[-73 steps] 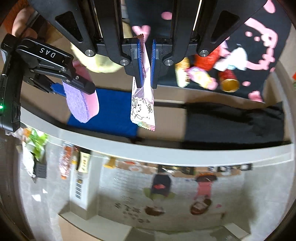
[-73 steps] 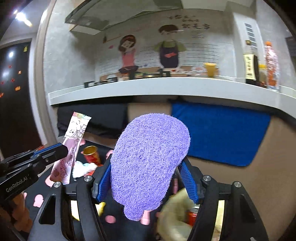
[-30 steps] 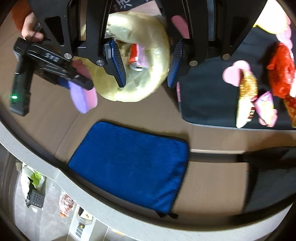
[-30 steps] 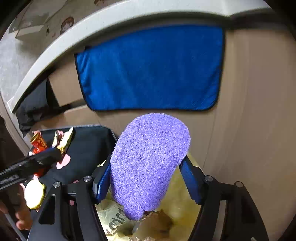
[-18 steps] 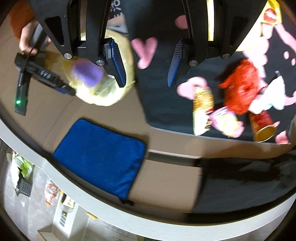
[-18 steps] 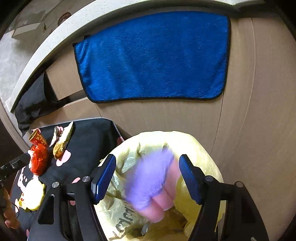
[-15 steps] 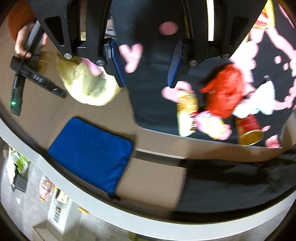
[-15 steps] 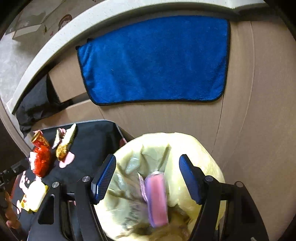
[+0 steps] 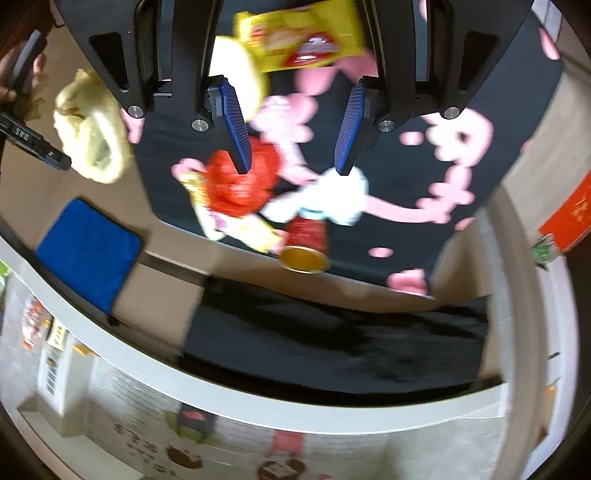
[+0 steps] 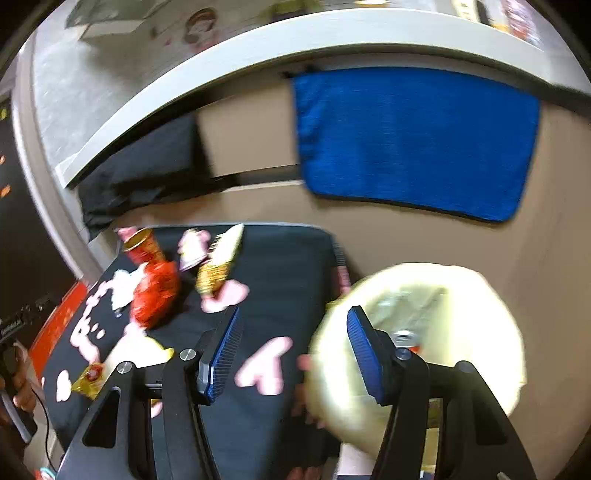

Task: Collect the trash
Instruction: 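Move both tools back over the table toward the yellow snack wrapper, then grasp the yellow Gabaki snack bag with the left tool while the right tool grasps the white round pad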

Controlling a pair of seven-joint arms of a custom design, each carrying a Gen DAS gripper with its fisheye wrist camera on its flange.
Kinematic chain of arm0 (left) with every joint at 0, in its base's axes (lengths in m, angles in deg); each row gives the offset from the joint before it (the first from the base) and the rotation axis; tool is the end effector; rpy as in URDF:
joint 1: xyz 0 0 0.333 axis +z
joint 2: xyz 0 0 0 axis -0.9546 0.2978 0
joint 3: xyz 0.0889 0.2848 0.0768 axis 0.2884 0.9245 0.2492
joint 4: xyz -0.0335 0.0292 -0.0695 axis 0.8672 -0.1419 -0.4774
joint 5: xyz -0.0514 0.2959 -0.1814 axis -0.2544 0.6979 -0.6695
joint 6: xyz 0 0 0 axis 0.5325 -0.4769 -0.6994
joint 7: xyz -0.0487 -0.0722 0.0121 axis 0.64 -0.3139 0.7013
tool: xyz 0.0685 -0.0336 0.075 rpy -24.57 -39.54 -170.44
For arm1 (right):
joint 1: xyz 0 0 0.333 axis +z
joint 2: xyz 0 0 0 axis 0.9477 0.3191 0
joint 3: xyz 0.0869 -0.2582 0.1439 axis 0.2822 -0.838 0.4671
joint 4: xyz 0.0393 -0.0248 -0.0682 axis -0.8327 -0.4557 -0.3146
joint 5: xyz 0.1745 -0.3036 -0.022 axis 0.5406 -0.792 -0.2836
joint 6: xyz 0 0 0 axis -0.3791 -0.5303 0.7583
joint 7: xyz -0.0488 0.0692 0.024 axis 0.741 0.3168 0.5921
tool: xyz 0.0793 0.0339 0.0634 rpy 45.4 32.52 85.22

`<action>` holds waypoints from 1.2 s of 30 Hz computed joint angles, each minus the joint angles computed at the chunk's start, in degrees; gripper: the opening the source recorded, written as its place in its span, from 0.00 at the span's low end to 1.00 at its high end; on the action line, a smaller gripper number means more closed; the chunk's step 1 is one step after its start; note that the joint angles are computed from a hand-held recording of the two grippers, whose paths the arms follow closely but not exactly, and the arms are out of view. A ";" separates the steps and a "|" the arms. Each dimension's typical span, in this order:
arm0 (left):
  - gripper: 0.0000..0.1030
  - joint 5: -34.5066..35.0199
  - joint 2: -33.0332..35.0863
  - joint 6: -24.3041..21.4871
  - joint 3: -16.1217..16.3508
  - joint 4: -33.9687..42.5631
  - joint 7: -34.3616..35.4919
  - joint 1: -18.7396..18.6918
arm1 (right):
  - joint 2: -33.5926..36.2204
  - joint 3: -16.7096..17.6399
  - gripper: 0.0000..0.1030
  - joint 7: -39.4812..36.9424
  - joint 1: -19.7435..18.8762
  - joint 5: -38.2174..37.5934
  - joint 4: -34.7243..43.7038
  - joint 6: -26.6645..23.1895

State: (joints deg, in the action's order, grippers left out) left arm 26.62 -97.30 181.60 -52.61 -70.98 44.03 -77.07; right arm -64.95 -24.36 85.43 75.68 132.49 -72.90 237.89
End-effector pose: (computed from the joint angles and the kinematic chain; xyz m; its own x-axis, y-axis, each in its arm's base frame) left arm 0.3755 -0.2340 0.5139 0.3383 -0.9194 0.2008 -0.4878 -0.3538 -0.7981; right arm 0.5356 -0.0110 0.5101 0.4443 -0.8747 -0.1937 -0.6227 -0.1461 -0.7687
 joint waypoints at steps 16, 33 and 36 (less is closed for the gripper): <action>0.47 -22.77 1.16 19.00 9.45 -14.23 25.17 -6.02 | -4.22 3.78 0.50 -0.30 9.46 -7.30 -7.40 -2.22; 0.27 -41.88 5.31 29.70 0.13 -17.69 21.60 1.10 | -1.53 4.00 0.50 -2.49 9.92 -8.58 -8.95 -5.76; 0.19 -39.19 5.05 28.86 -7.14 -15.72 19.51 8.39 | -1.36 3.90 0.50 -2.43 9.51 -7.69 -8.66 -6.29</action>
